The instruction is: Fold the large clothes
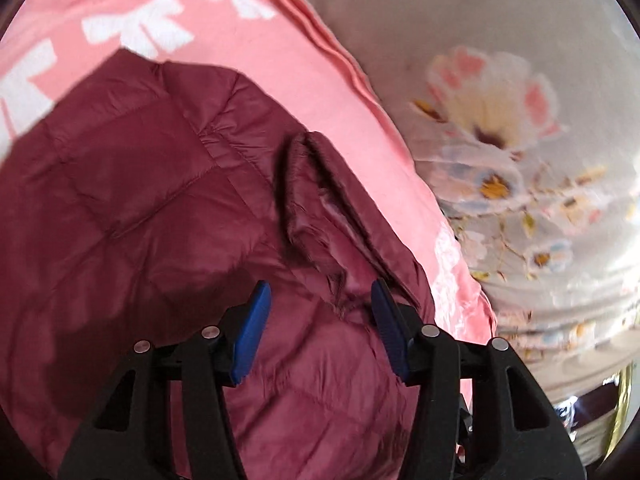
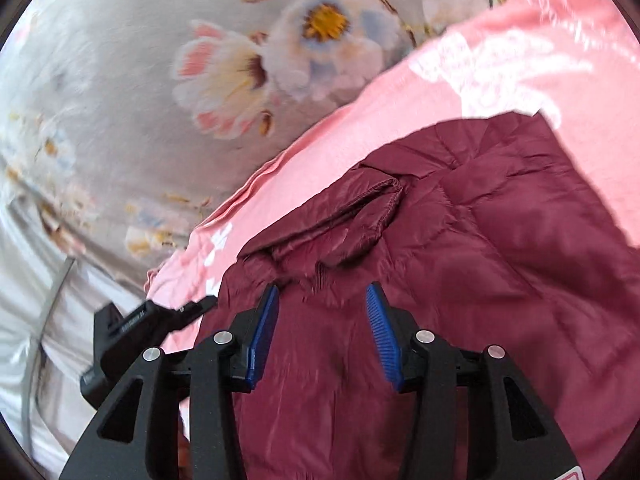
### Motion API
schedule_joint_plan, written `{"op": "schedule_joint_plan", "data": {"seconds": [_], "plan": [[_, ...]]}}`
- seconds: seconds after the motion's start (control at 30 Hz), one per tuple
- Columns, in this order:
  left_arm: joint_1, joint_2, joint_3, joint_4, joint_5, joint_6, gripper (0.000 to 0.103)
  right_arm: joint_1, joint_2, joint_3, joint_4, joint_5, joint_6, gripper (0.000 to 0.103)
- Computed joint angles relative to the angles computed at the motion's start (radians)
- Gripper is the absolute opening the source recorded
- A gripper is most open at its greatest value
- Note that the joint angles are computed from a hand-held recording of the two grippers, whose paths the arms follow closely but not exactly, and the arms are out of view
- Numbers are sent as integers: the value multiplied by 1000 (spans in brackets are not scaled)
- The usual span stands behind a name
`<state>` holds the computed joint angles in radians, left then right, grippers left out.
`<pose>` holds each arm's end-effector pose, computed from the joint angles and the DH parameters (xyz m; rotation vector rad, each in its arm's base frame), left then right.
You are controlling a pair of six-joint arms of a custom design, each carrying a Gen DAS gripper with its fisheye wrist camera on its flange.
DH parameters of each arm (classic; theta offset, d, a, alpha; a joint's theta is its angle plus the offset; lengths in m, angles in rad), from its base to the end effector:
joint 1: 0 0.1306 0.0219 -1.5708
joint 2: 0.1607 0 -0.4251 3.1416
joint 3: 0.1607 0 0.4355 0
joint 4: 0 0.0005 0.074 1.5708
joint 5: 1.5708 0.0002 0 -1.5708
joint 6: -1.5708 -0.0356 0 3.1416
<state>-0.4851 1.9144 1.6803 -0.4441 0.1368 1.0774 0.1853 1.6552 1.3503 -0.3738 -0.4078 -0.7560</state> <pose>0.6485 -0.3479 0.3330 -0.6342 2.3521 -0.9388 0.6102 0.1282 0.3451 0.4390 2.3229 0.9437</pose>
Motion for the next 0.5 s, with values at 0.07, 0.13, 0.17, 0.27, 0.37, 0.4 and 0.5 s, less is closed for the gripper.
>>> {"op": "schedule_joint_plan", "data": {"seconds": [0.07, 0.13, 0.17, 0.27, 0.37, 0.4, 0.5], "plan": [[5, 25, 23, 5, 2, 8, 50, 3, 46, 49, -14, -2, -12, 46], [8, 54, 57, -3, -1, 4, 50, 6, 80, 85, -28, 3, -19, 46], [11, 65, 69, -10, -1, 2, 50, 7, 96, 100, -36, 8, -24, 46], [16, 96, 104, -17, 9, -2, 49, 6, 123, 121, -43, 8, -28, 46], [15, 128, 150, -48, 29, -46, 27, 18, 139, 154, -73, 26, 47, 11], [15, 136, 162, -61, 37, -69, 11, 21, 131, 153, -71, 38, 71, 11], [8, 100, 116, -13, 15, -129, 9, 29, 68, 109, 7, 60, 146, 9]]}}
